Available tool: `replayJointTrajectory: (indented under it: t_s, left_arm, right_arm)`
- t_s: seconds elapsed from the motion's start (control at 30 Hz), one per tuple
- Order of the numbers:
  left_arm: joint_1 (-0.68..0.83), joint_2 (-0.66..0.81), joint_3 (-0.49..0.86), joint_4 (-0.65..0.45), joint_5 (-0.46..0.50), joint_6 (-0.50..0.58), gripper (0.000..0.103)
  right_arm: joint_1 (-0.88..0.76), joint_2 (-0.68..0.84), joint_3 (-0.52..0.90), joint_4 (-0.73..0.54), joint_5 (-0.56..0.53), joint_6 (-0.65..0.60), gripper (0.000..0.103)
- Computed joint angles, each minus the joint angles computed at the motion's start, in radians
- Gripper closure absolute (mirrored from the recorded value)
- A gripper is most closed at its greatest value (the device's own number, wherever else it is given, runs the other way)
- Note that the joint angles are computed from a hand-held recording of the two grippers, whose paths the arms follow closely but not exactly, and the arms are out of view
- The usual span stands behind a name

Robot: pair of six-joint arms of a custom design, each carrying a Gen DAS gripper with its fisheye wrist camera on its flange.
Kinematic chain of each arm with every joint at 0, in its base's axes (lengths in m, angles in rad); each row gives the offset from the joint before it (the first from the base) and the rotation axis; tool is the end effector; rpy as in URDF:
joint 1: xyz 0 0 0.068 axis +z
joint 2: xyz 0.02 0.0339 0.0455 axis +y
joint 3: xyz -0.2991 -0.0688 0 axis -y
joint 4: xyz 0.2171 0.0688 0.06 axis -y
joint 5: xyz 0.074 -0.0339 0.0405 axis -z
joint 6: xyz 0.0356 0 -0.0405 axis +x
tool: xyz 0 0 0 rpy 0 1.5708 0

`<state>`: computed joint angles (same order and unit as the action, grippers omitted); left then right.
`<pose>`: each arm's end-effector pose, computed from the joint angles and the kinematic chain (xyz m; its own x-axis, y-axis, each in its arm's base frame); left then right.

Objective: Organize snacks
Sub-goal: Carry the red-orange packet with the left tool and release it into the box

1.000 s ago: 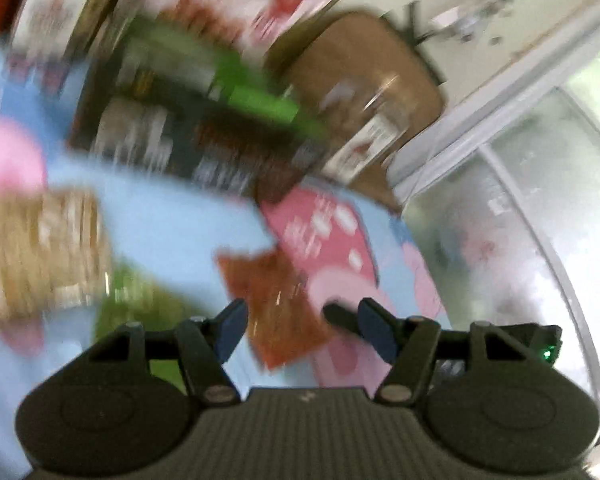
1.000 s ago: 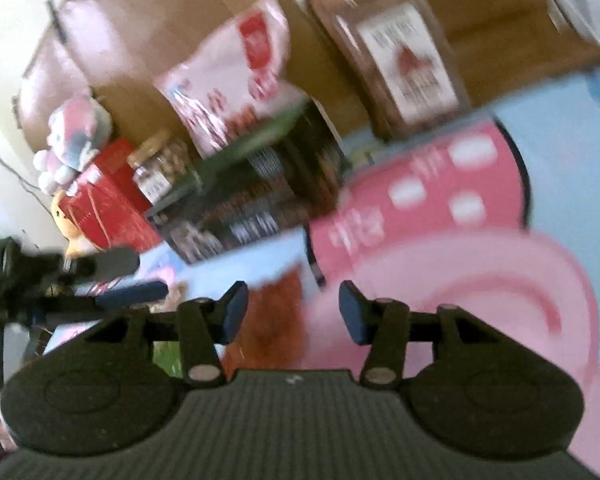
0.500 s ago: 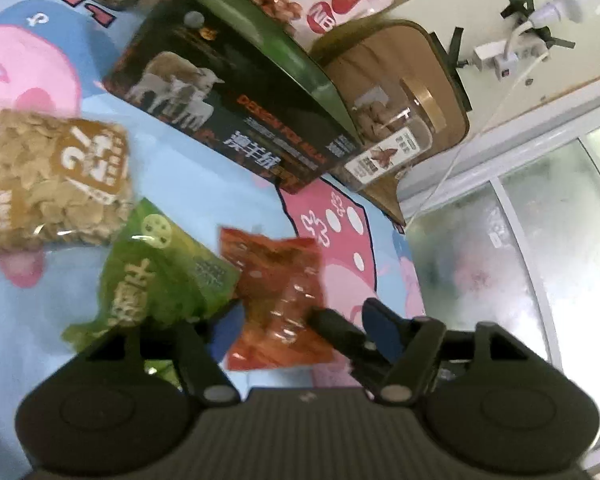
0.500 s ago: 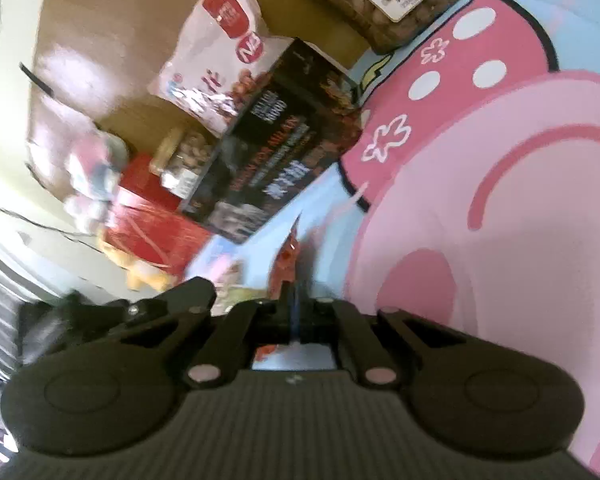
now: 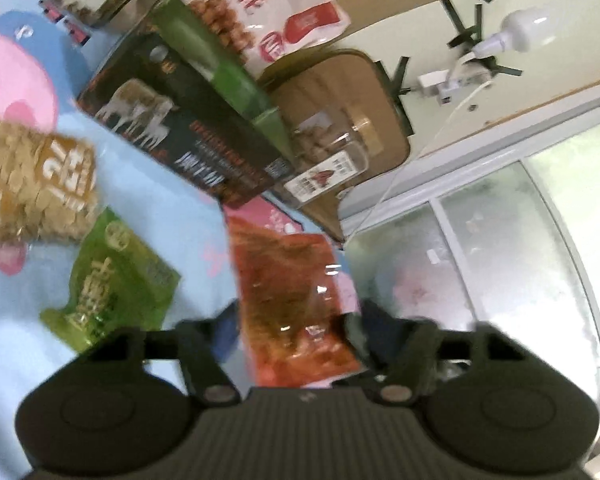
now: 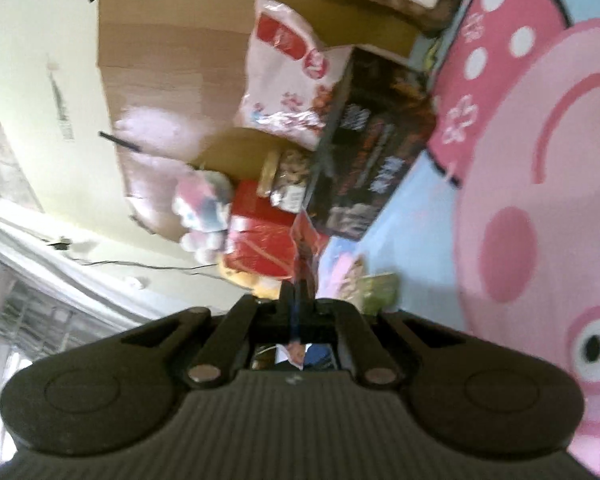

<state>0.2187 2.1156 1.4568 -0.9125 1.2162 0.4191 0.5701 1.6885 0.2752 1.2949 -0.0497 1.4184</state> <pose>0.3815 0.0506 0.1975 -0.9225 -0.0603 -0.3812 0.3280 0.3978 -0.8568 0.2156 0.1403 0.1926 -0.5889 0.7951 -0.1449 0.0102 0.1866 0.9824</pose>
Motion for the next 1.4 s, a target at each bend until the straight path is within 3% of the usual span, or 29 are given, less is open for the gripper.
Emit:
replayJointTrajectory:
  t_s: [0.07, 0.13, 0.33, 0.53, 0.63, 0.8, 0.87, 0.93, 1.07, 1.23, 1.4]
  left_arm:
    - [0.008, -0.032, -0.021, 0.073, -0.016, -0.047, 0.064]
    - [0.018, -0.033, 0.004, 0.072, -0.019, -0.046, 0.069]
    - [0.012, -0.042, 0.092, 0.209, -0.083, -0.175, 0.069]
    - [-0.052, 0.036, 0.314, 0.303, -0.188, -0.282, 0.069]
    - [-0.099, 0.105, 0.444, 0.333, -0.276, -0.317, 0.069]
    - [-0.159, 0.254, 0.673, 0.285, -0.410, -0.316, 0.065]
    - [-0.179, 0.278, 0.697, 0.297, -0.487, -0.305, 0.052]
    - [-0.189, 0.276, 0.676, 0.336, -0.543, -0.298, 0.042]
    - [-0.165, 0.231, 0.580, 0.432, -0.519, -0.315, 0.040]
    - [-0.113, 0.134, 0.441, 0.508, -0.451, -0.345, 0.040]
    - [-0.010, -0.002, 0.192, 0.585, -0.334, -0.321, 0.036]
  right_arm:
    - [0.009, -0.012, 0.032, -0.055, 0.009, -0.021, 0.100]
    - [-0.001, -0.029, 0.065, -0.113, 0.006, -0.049, 0.100]
    - [-0.013, -0.050, 0.291, -0.442, -0.007, -0.256, 0.100]
    - [-0.044, 0.041, 0.598, -0.738, 0.057, -0.514, 0.100]
    - [-0.073, 0.129, 0.733, -0.821, 0.078, -0.588, 0.100]
    - [-0.118, 0.282, 0.901, -0.904, 0.099, -0.682, 0.100]
    - [-0.123, 0.338, 0.955, -0.928, 0.116, -0.713, 0.097]
    - [-0.119, 0.391, 1.024, -0.991, 0.138, -0.772, 0.094]
    - [-0.103, 0.413, 1.031, -0.986, 0.198, -0.811, 0.086]
    - [-0.102, 0.331, 0.889, -0.867, 0.219, -0.749, 0.086]
    - [-0.048, 0.210, 0.672, -0.729, 0.256, -0.678, 0.086]
